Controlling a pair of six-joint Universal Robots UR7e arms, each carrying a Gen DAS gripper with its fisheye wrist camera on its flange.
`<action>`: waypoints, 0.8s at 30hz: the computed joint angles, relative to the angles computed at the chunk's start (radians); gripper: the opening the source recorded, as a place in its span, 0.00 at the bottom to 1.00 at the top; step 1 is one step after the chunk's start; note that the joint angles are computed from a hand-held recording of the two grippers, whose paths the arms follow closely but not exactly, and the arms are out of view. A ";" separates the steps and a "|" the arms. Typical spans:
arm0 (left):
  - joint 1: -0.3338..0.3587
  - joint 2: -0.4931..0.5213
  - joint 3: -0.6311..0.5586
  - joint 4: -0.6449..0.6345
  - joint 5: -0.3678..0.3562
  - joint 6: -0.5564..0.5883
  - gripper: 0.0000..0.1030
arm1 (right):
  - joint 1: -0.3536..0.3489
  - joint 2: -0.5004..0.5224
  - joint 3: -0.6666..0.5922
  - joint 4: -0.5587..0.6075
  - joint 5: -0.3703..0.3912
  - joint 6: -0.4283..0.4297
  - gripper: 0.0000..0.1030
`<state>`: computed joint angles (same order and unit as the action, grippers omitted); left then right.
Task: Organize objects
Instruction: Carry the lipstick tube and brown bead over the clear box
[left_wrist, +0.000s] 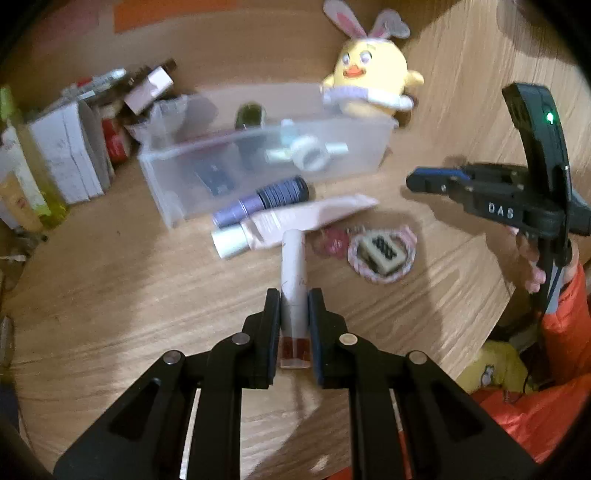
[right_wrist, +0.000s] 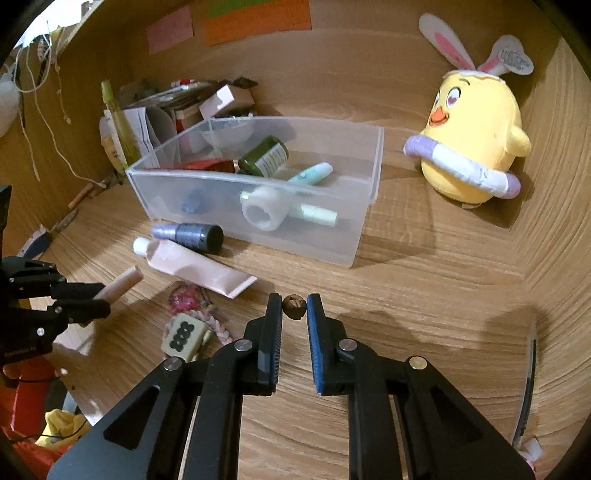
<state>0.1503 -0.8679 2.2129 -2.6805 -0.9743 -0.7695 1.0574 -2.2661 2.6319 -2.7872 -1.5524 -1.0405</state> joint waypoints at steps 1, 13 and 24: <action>-0.005 -0.006 0.002 -0.005 0.013 -0.001 0.14 | 0.003 -0.008 -0.002 0.008 0.008 0.003 0.12; -0.006 -0.027 -0.013 -0.071 0.157 0.018 0.14 | 0.071 -0.035 -0.030 0.025 0.056 0.060 0.12; 0.021 -0.015 -0.057 -0.120 0.268 0.070 0.14 | 0.178 0.040 -0.076 -0.061 0.041 0.120 0.12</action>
